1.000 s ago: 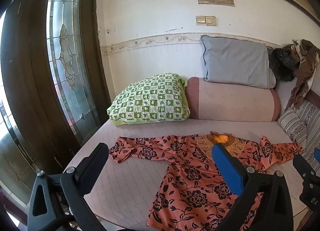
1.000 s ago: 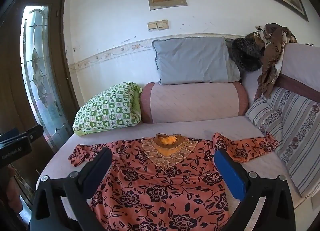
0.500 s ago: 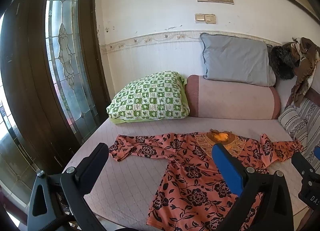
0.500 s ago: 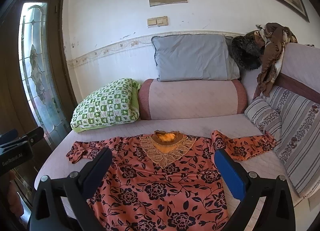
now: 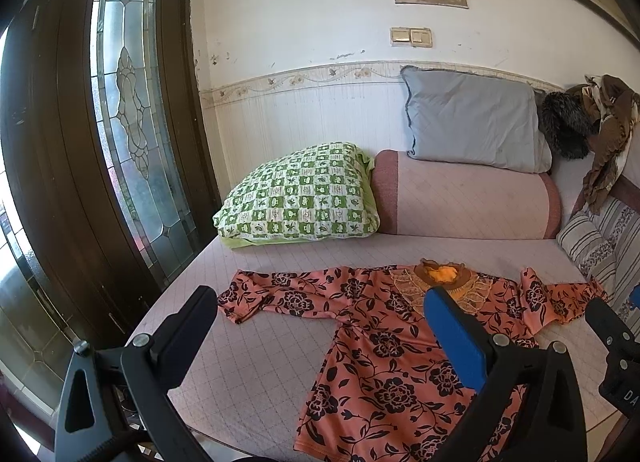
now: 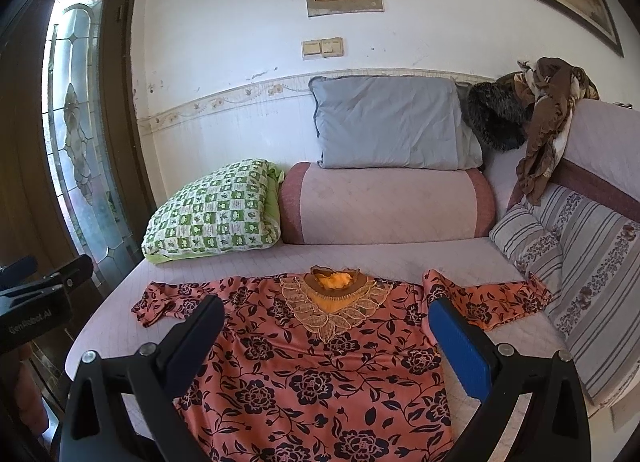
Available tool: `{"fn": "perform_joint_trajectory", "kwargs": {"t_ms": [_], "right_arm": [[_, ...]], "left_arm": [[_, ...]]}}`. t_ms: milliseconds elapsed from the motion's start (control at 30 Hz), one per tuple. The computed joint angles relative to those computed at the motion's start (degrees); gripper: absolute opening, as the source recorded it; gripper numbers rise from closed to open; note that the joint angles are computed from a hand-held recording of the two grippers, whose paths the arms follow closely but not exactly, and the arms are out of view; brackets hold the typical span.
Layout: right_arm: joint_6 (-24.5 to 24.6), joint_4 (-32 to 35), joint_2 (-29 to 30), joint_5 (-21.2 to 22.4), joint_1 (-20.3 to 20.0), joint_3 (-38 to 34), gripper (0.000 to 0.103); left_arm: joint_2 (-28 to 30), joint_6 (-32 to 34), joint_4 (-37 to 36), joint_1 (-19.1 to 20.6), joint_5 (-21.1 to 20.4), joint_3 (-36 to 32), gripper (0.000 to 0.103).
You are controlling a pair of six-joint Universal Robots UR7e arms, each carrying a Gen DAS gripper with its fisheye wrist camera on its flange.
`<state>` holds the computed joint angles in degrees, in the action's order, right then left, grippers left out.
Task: Fold small clothes
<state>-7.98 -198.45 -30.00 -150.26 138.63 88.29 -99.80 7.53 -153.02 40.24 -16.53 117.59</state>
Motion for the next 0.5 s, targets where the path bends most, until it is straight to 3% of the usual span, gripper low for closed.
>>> {"fn": "perform_joint_trajectory", "kwargs": {"t_ms": [500], "right_arm": [[-1.75, 0.84, 0.55, -3.32, 0.46, -1.75, 0.103]], "left_arm": [[1.01, -0.70, 1.96, -0.05, -0.86, -0.22, 0.103]]}}
